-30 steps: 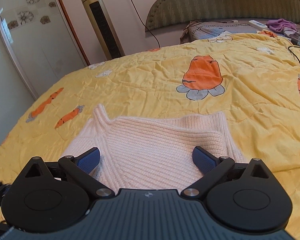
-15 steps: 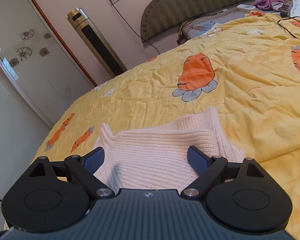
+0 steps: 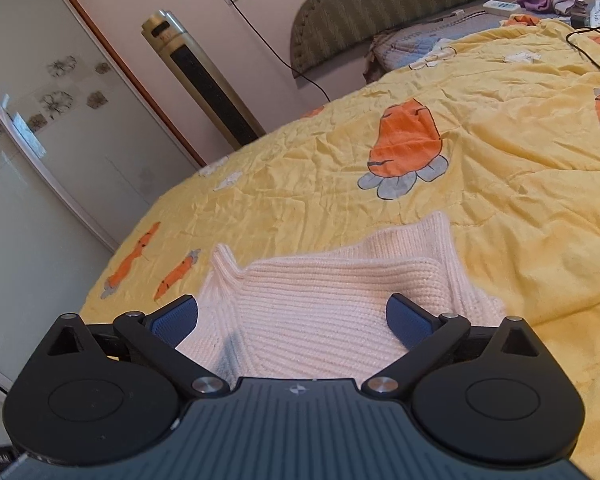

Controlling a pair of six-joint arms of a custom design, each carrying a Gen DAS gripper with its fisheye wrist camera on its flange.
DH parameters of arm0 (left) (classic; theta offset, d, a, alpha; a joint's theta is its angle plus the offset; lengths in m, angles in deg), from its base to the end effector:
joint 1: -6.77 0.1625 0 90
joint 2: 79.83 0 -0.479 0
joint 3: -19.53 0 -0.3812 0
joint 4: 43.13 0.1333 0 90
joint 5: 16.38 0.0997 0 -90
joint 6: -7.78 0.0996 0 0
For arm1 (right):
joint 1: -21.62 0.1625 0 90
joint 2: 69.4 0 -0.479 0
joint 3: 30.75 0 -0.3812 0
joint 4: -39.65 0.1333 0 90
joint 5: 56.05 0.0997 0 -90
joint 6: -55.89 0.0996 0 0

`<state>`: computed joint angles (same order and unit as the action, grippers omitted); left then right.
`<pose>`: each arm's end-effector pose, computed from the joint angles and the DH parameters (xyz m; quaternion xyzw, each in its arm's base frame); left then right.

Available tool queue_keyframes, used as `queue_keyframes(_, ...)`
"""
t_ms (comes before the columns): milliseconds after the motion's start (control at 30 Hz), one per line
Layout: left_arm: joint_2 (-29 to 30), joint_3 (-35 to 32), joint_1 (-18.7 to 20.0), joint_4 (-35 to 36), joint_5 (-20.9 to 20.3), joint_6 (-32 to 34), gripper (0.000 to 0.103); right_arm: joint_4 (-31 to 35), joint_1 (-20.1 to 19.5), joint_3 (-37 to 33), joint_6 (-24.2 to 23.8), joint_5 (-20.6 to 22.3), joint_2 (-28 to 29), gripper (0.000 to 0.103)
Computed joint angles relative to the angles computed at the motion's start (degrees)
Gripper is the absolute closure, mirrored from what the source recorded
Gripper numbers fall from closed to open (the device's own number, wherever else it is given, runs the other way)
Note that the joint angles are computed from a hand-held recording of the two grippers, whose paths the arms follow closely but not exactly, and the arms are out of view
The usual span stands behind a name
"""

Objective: Fold small clothes

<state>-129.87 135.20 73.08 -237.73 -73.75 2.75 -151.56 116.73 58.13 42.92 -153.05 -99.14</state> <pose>-0.0679 -0.6202 0.1799 0.0542 0.9080 -0.3758 0.1772 0.1876 -0.7379 0.0663 0.1247 -0.9235 0.3535 0.0814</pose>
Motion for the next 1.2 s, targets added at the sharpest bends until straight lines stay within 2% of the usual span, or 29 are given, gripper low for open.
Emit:
queue_keyframes(67, 0.87, -1.15, -0.50, -0.04, 0.11, 1.72, 0.011, 1.84, 1.09, 0.22, 1.37, -1.65, -1.18, 0.009)
queue_keyframes(133, 1.56, -2.89, -0.65, 1.89, 0.90, 1.17, 0.011, 0.80, 1.07, 2.68, 0.31, 1.90, -3.50, 0.010)
queue_keyframes(200, 2.47, -4.86, -0.66, 3.56, 1.28, 1.28, 0.011, 0.11, 1.00, 5.09, -2.10, 3.20, -5.99, 0.004)
queue_keyframes(267, 3.03, -6.91, -0.64, 6.44, 0.58, 0.75, 0.011, 2.15, 1.06, 6.22, -4.00, 0.53, -8.03, 0.001)
queue_keyframes(367, 3.78, -10.62, 0.64, 13.10, -4.89, -1.46, 0.011, 6.01, 0.40, 6.96, -7.01, -5.41, -9.59, 0.001)
queue_keyframes(433, 4.94, -13.22, 1.18, 17.99, -5.92, -3.06, 0.010, 8.55, -0.81, 6.85, -5.59, -6.97, -9.68, 0.002)
queue_keyframes(533, 5.98, -14.81, 1.89, 19.23, -7.43, -4.75, 0.005, 10.20, -1.97, 6.48, -3.84, -8.33, -8.95, 0.004)
queue_keyframes(567, 6.06, -15.41, 2.20, 20.06, -8.11, -5.39, 0.004, 10.08, -2.28, 6.45, -3.80, -8.11, -8.75, 0.003)
queue_keyframes(633, 6.29, -16.49, 2.64, 20.79, -9.01, -5.64, 0.005, 10.32, -3.42, 6.78, -1.92, -4.66, -9.08, 0.003)
queue_keyframes(800, 7.45, -19.45, 2.41, 23.74, -7.94, -5.38, 0.006, 16.83, -4.82, 1.98, 2.33, -0.92, -7.57, 0.002)
queue_keyframes(900, 7.41, -20.15, 2.50, 25.43, -8.05, -5.50, 0.006, 18.60, -4.99, -1.08, 1.93, 1.82, -5.80, 0.001)
queue_keyframes(967, 7.42, -19.93, 2.11, 25.26, -6.88, -4.57, 0.011, 18.75, -4.21, -2.69, 0.33, 0.40, -4.46, 0.001)
queue_keyframes(1033, 7.52, -19.26, 1.56, 23.69, -5.38, -2.93, 0.019, 18.62, -2.70, -3.34, -4.47, -3.44, -3.40, 0.003)
queue_keyframes(1067, 7.56, -18.94, 1.32, 22.86, -4.81, -2.29, 0.024, 18.14, -2.43, -3.06, -6.26, -3.52, -3.28, 0.007)
queue_keyframes(1100, 7.56, -18.68, 1.07, 22.26, -4.23, -1.63, 0.026, 18.12, -2.51, -2.76, -6.60, -2.64, -3.45, 0.018)
queue_keyframes(1133, 7.57, -18.45, 0.77, 21.68, -3.62, -0.87, 0.032, 18.09, -2.68, -2.38, -6.28, -1.73, -3.78, 0.021)
queue_keyframes(1200, 7.51, -18.05, 0.16, 20.89, -2.45, 0.51, 0.042, 17.36, -2.94, -1.54, -5.94, -0.59, -4.34, 0.034)
